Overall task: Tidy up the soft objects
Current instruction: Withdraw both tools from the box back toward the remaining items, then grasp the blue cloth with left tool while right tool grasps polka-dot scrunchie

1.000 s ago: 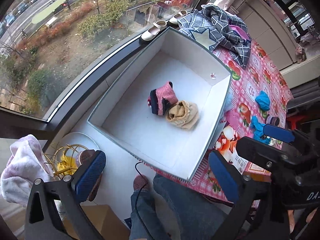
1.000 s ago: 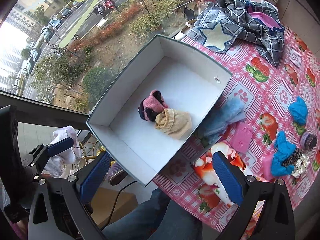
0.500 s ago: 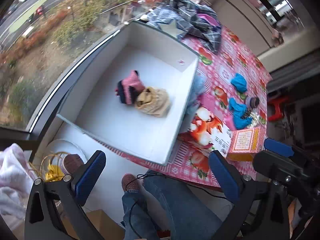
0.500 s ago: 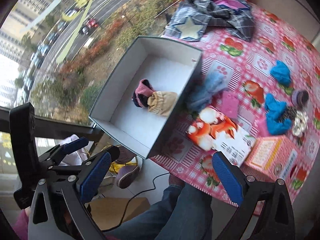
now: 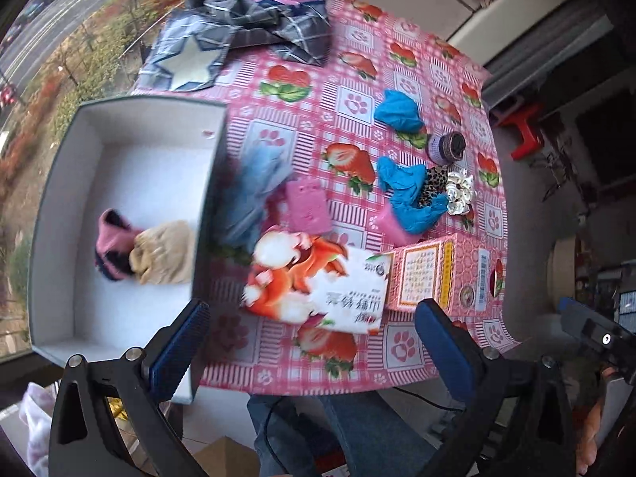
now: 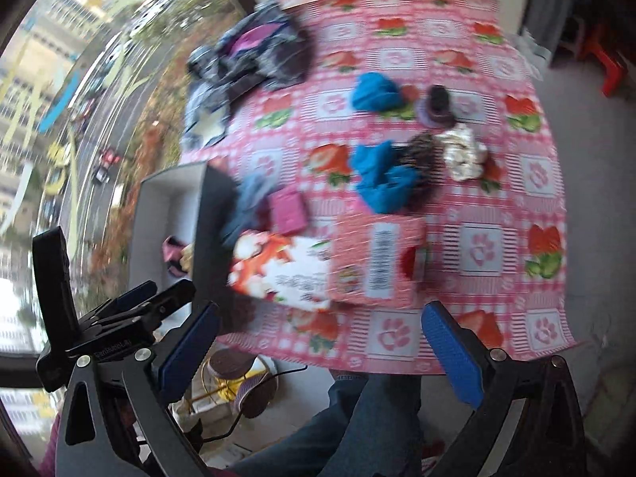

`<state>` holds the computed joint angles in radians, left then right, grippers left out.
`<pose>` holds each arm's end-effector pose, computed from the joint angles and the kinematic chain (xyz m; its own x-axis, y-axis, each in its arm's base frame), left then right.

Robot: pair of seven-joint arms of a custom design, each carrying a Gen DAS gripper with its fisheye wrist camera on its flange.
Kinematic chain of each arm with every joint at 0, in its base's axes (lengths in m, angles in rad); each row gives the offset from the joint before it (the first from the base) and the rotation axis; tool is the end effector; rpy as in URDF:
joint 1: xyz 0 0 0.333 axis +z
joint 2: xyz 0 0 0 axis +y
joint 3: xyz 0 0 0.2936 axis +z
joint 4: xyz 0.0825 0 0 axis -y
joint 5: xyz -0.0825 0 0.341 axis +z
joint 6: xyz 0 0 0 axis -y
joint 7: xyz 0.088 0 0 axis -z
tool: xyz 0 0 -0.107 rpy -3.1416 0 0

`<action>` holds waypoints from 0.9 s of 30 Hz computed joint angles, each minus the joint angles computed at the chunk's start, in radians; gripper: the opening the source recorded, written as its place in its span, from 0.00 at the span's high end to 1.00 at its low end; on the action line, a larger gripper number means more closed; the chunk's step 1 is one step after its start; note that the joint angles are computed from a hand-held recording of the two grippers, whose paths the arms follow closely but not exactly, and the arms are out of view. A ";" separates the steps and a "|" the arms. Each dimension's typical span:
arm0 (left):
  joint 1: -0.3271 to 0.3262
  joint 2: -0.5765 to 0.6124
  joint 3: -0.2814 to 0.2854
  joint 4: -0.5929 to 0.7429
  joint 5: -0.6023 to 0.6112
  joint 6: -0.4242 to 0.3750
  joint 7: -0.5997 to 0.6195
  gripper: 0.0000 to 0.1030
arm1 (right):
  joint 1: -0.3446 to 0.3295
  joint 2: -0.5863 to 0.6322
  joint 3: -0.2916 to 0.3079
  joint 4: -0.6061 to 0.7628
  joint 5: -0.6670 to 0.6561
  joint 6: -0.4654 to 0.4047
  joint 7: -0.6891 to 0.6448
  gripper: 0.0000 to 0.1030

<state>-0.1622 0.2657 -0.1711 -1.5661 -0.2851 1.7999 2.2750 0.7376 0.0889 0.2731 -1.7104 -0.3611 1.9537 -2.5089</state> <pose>0.5554 -0.2066 0.4830 -0.8046 -0.5311 0.2656 -0.5817 0.7947 -0.1733 0.3234 0.4614 0.5344 -0.8308 -0.4685 -0.3005 -0.4335 0.8833 -0.1788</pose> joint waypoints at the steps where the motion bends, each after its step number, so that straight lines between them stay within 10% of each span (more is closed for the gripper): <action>1: -0.018 0.006 -0.007 0.003 0.018 0.006 -0.017 0.00 | -0.005 -0.060 -0.002 -0.083 0.022 0.021 0.033 0.01; 11: -0.191 0.160 -0.045 0.178 0.167 -0.044 -0.138 0.00 | -0.041 -0.391 -0.007 -0.587 0.219 0.239 0.108 0.01; 27: -0.476 0.572 0.005 0.604 0.352 -0.237 -0.251 0.00 | 0.013 -0.554 -0.056 -0.927 0.393 0.527 0.044 0.01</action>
<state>-0.6380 0.8381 -0.1663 -0.9618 0.0666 1.5627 2.0235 0.7502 -0.4651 0.2168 -2.6371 0.0320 2.4811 -2.4653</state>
